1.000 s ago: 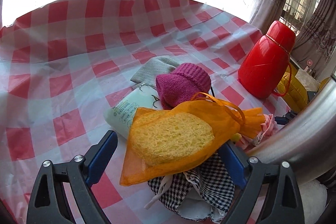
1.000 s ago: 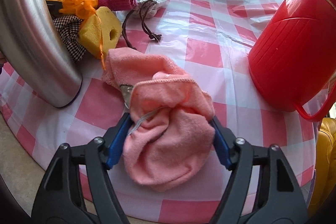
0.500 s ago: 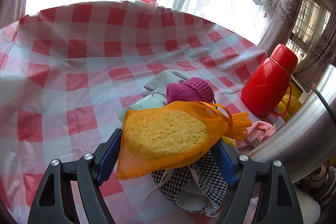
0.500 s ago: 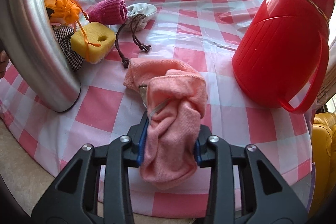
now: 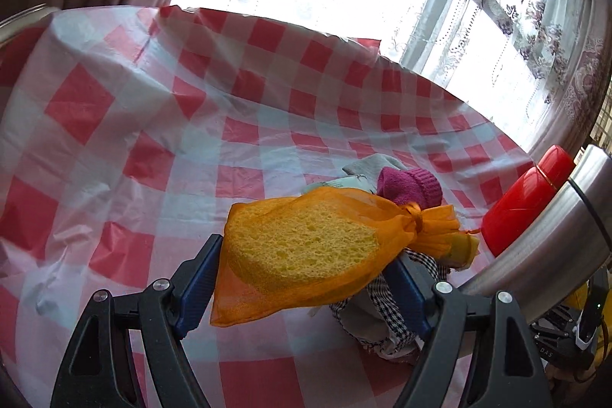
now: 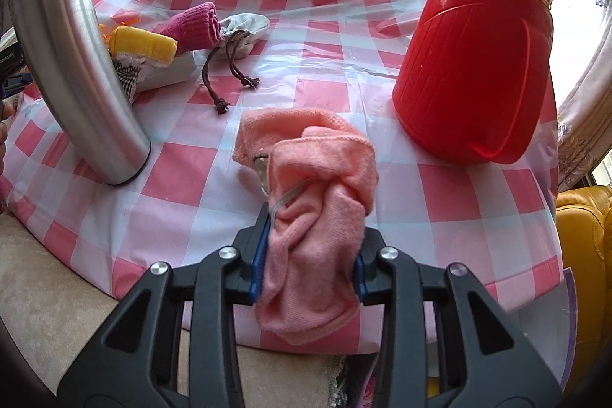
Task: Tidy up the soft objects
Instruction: 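Carry pink towel with right tool while left tool carries mesh bag, releasing both into box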
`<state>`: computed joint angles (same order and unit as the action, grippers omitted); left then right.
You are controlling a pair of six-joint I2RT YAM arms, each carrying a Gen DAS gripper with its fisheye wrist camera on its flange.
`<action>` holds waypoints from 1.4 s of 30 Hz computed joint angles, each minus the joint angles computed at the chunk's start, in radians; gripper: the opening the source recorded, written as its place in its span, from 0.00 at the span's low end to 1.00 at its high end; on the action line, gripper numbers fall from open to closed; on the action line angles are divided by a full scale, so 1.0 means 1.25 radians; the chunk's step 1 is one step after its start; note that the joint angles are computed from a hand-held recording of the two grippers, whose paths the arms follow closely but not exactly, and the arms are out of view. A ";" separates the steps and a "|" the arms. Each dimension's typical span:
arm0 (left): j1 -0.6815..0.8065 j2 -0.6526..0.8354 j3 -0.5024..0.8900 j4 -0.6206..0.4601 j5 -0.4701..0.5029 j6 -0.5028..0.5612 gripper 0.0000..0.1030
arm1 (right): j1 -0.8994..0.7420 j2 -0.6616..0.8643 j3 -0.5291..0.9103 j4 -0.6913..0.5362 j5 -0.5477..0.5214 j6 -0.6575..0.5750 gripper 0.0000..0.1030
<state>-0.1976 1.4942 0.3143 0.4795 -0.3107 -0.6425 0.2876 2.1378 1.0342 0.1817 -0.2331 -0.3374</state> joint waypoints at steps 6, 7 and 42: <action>-0.051 -0.145 -0.106 0.063 -0.036 -0.090 0.79 | -0.019 -0.016 -0.032 0.009 -0.014 -0.002 0.38; -0.063 -0.169 -0.116 0.061 -0.048 -0.103 0.79 | -0.021 -0.018 -0.037 0.011 -0.016 -0.003 0.38; -0.668 -0.050 0.158 -0.763 -0.395 -0.899 0.79 | -0.191 -0.142 -0.211 0.026 -0.122 -0.118 0.37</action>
